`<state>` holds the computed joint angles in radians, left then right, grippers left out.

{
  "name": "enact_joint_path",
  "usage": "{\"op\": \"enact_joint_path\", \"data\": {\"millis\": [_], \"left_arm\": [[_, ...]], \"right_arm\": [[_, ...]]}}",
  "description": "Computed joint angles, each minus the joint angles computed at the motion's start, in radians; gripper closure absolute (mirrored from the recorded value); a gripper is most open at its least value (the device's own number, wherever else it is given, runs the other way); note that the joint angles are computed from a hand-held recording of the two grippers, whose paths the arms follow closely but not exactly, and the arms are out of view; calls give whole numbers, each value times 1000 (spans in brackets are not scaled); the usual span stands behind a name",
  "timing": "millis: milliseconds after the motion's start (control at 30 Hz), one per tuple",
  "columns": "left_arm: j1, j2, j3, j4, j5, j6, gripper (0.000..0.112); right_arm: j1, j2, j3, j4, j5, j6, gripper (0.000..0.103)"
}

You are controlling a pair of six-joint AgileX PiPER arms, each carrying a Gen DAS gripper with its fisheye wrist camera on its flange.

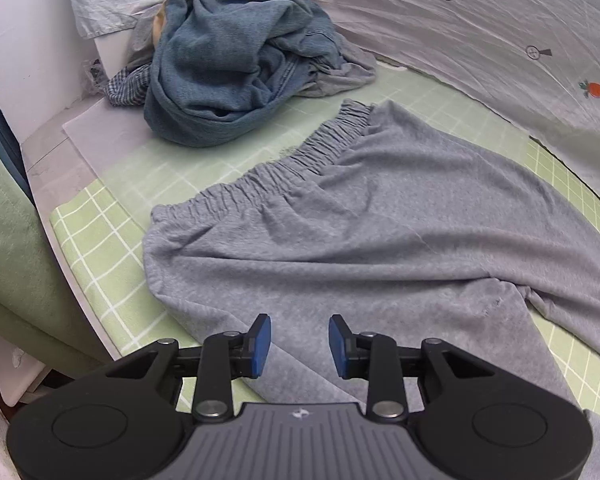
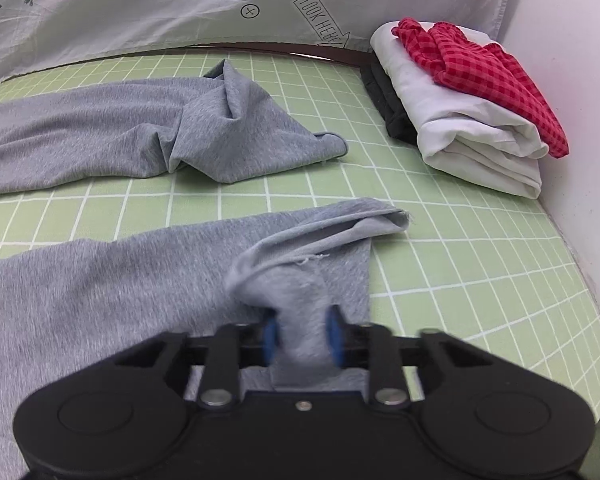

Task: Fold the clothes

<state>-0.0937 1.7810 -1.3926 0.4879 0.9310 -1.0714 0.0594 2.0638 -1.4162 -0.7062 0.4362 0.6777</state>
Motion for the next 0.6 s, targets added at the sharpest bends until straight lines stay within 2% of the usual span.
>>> {"op": "enact_joint_path", "data": {"millis": [67, 200, 300, 367, 433, 467, 533, 600], "left_arm": [[-42, 10, -9, 4, 6, -14, 78], [-90, 49, -43, -8, 16, -2, 78], [-114, 87, -81, -24, 16, 31, 78], [-119, 120, -123, -50, 20, 67, 77], [-124, 151, -163, -66, 24, 102, 77], [-127, 167, -184, -74, 26, 119, 75], [-130, 195, -220, -97, 32, 157, 68], [-131, 224, -250, -127, 35, 199, 67]], "right_arm": [[-30, -38, 41, -28, -38, 41, 99], [-87, -130, 124, -295, 12, 360, 100], [-149, -131, 126, -309, 58, 359, 99], [-154, -91, 110, -356, 135, 345, 95], [-143, -78, 122, -422, 178, 375, 74], [-133, -80, 138, -460, 190, 402, 67], [-116, -105, 171, -470, 169, 429, 43], [-101, -116, 180, -406, 119, 391, 35]]}}
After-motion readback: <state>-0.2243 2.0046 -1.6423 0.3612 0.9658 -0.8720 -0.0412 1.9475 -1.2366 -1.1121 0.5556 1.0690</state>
